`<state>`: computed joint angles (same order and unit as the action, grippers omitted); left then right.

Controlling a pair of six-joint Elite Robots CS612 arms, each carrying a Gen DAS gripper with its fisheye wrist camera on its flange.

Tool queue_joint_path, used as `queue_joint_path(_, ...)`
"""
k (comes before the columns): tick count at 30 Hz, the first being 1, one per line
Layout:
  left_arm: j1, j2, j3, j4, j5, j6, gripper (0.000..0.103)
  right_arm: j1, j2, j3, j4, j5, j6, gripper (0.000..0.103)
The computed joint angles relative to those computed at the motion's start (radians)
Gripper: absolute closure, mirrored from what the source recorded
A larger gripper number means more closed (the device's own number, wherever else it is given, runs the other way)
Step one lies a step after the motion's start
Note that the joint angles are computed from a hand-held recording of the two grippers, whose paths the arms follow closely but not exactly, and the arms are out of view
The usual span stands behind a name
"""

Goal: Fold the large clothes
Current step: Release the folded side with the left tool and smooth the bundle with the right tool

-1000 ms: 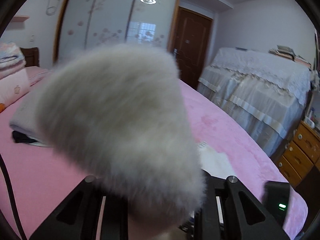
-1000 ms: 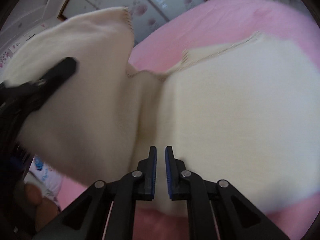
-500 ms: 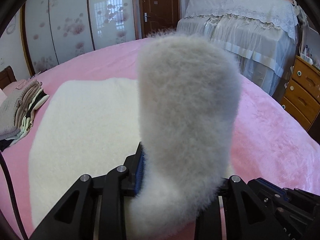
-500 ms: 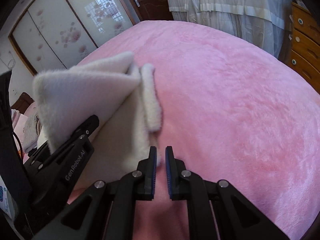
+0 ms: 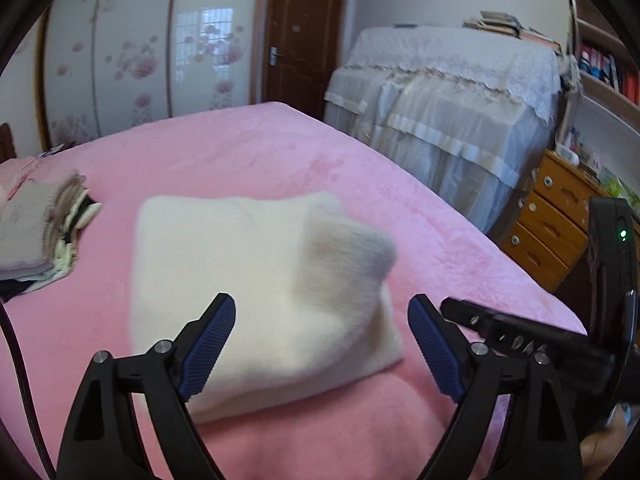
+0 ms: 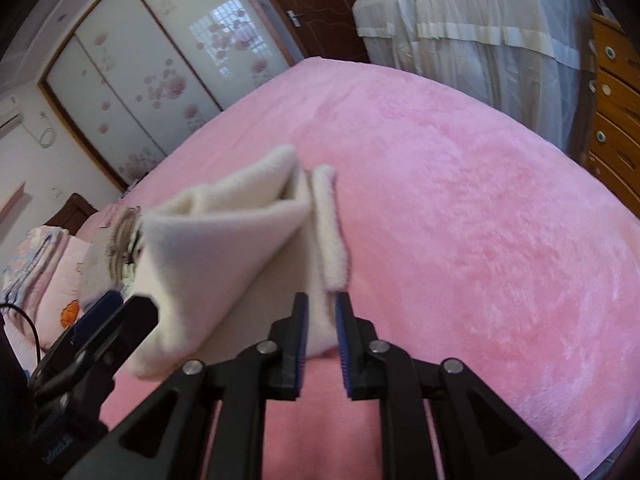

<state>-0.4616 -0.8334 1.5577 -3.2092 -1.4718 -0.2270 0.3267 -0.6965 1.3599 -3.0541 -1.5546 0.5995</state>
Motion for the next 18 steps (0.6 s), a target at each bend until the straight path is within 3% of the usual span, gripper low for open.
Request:
queue_joint_path(5, 0.035, -0.036, 0.019, 0.078, 0.109, -0.066, 0.014, -0.007, -0.005, -0.055, -0.011, 0.087, -0.090, 0.065)
queue_joint_path(6, 0.046, -0.036, 0.015, 0.103, 0.120, -0.082, 0.014, -0.007, -0.003, -0.074, 0.005, 0.103, -0.107, 0.058)
queue_joint_path(7, 0.057, -0.035, 0.011, 0.127, 0.120, -0.100, 0.014, -0.008, 0.003, -0.102, 0.033, 0.120, -0.135, 0.053)
queue_joint_path(10, 0.091, -0.019, -0.006, 0.186, 0.101, -0.143, 0.014, -0.004, 0.035, -0.196, 0.135, 0.154, -0.224, 0.051)
queue_joint_path(16, 0.140, 0.031, -0.070, 0.292, 0.001, -0.169, 0.014, 0.012, 0.130, -0.410, 0.430, 0.158, -0.375, 0.052)
queue_joint_path(17, 0.146, 0.041, -0.082, 0.301, -0.015, -0.171, 0.014, 0.019, 0.144, -0.434, 0.460, 0.124, -0.395, 0.056)
queue_joint_path(18, 0.148, 0.050, -0.096, 0.311, -0.022, -0.170, 0.014, 0.027, 0.151, -0.445, 0.476, 0.082, -0.423, 0.076)
